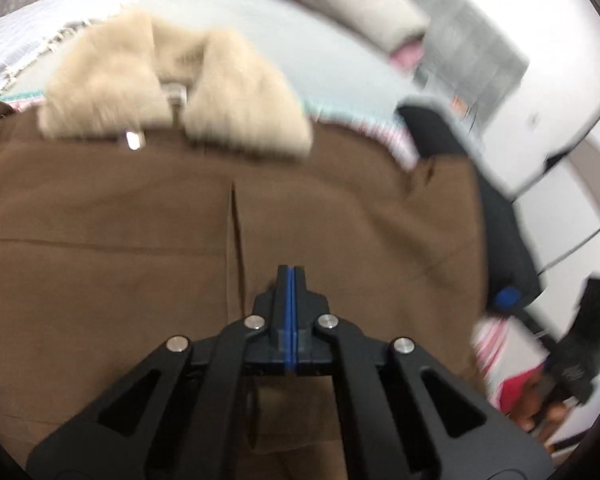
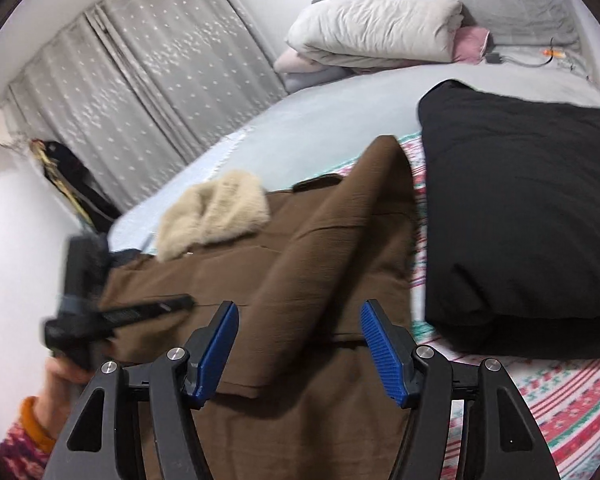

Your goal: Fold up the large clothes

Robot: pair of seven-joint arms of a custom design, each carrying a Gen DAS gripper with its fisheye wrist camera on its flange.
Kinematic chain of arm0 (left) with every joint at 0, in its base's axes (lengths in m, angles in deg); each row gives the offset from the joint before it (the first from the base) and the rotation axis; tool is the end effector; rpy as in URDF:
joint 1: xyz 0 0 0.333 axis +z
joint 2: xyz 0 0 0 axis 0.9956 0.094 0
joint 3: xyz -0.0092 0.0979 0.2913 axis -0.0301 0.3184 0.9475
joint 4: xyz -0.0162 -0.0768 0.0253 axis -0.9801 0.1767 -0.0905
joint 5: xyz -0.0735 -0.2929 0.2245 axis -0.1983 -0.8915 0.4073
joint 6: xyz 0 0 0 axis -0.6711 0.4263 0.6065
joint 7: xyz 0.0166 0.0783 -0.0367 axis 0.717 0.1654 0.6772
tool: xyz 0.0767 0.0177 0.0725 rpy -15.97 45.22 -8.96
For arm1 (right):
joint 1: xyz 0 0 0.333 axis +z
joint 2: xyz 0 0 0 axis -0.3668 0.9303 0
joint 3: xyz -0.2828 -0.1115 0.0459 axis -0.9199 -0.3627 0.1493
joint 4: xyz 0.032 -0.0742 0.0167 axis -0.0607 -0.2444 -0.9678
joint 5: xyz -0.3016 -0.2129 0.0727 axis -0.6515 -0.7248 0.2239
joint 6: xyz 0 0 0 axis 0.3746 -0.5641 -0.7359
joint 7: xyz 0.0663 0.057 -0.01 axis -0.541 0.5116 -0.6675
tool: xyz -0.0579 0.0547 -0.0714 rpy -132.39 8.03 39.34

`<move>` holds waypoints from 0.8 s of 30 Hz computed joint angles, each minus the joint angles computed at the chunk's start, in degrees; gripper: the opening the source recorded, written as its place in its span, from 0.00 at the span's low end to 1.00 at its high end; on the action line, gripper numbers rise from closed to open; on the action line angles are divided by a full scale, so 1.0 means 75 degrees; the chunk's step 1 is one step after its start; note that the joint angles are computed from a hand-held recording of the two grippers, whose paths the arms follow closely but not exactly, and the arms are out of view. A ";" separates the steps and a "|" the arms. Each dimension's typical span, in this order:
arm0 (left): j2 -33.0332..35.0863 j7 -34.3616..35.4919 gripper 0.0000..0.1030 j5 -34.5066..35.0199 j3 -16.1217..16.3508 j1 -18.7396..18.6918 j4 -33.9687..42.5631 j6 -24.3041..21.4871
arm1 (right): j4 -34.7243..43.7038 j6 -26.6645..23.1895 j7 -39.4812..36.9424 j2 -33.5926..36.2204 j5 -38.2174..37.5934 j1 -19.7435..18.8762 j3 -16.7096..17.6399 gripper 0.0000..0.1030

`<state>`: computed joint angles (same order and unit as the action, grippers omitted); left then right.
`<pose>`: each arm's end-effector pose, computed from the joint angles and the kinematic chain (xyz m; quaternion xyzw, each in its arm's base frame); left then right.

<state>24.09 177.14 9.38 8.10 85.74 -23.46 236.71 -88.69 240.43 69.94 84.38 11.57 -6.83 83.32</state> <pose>0.6104 -0.0635 0.5252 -0.6702 0.6376 -0.3767 0.0495 0.5678 0.1687 0.5029 -0.6426 0.6422 -0.0451 0.4155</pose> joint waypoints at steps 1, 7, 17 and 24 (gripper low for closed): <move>-0.0188 0.0213 0.00 -0.0290 -0.0026 0.0022 -0.0126 0.0270 | -0.0042 0.0114 0.0246 -0.0004 -0.0309 0.0024 -0.0022 0.63; -0.0843 0.0203 0.00 -0.0454 0.0347 0.0033 -0.0429 0.1205 | -0.0149 0.0314 0.0395 -0.0019 -0.0435 -0.0031 -0.0048 0.63; 0.0628 0.0060 0.66 -0.0081 0.0191 0.0280 0.0695 -0.1267 | -0.0078 0.0106 0.1037 0.0080 -0.1336 -0.0027 -0.0031 0.63; 0.0519 0.0688 0.13 -0.0339 -0.0201 0.0299 0.0406 -0.1014 | -0.0039 0.0087 0.1310 0.0163 -0.1883 0.0010 -0.0043 0.63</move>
